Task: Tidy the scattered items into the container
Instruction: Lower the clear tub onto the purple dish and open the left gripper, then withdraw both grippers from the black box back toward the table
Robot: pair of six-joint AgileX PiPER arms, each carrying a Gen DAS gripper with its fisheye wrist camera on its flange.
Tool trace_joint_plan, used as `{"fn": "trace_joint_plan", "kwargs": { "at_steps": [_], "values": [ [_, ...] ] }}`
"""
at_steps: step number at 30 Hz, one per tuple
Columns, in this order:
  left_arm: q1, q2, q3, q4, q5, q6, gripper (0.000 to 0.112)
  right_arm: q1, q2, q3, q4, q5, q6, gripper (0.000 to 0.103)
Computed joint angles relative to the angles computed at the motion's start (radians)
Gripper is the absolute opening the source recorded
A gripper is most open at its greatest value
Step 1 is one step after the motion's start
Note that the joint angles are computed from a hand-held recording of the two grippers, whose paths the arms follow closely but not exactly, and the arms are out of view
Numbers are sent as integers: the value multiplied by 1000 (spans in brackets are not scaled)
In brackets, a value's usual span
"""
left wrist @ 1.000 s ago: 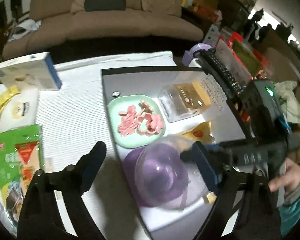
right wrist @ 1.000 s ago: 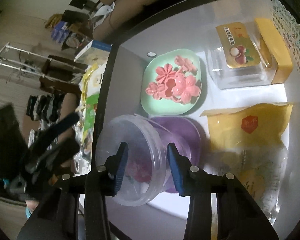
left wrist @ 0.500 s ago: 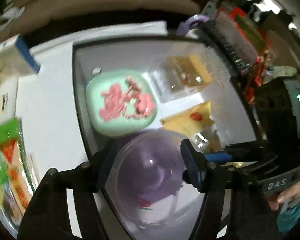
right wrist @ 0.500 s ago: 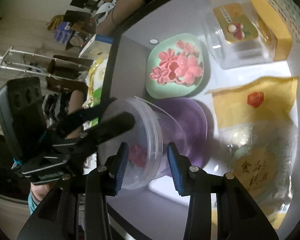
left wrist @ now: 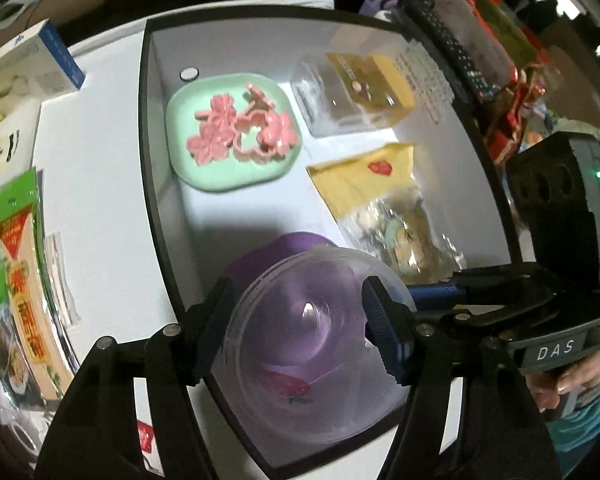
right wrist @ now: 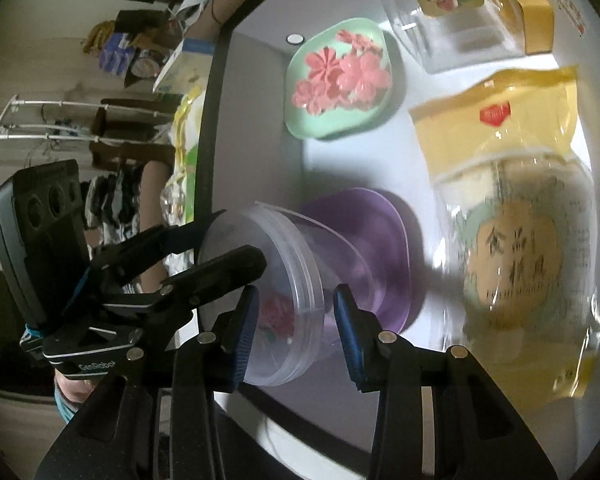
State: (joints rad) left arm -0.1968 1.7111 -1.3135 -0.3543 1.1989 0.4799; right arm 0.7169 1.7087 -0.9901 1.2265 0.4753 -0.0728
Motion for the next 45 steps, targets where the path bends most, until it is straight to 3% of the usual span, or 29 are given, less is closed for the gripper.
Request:
{"fn": "trace_joint_plan", "kwargs": {
  "at_steps": [6,9,11,16,20,23,27,31,35,37,40,45],
  "values": [
    [-5,-27,25,8,-11,-8,63,22,-13,18,13,-24,9,41],
    [20,-38,34,-36,-40,21,64,18,-42,29,-46,-54,53,41],
    [39,-75,51,-61,-62,51,70,19,-76,34,-132,-75,123,43],
    [149,-194,109,-143,-67,131,77,82,-166,27,-614,-112,579,50],
    [246,-330,248,-183,-118,258,86,172,-221,22,-1014,-82,921,56],
    [238,-442,375,-115,-208,274,88,265,-250,26,-1314,-45,1217,57],
    [230,-602,536,-97,-291,317,96,392,-273,44,-1637,30,1578,70],
    [155,-707,628,-47,-345,211,101,482,-250,22,-1761,128,1743,80],
    [123,-768,661,-38,-336,135,103,560,-221,-25,-1818,252,1821,87],
    [106,-801,669,-35,-331,105,103,616,-206,-66,-1857,366,1862,102],
    [87,-851,670,-21,-314,52,103,697,-179,-136,-1903,534,1899,103],
    [90,-941,667,6,-248,2,103,798,-142,-224,-1928,691,1931,103]
  ]
}}
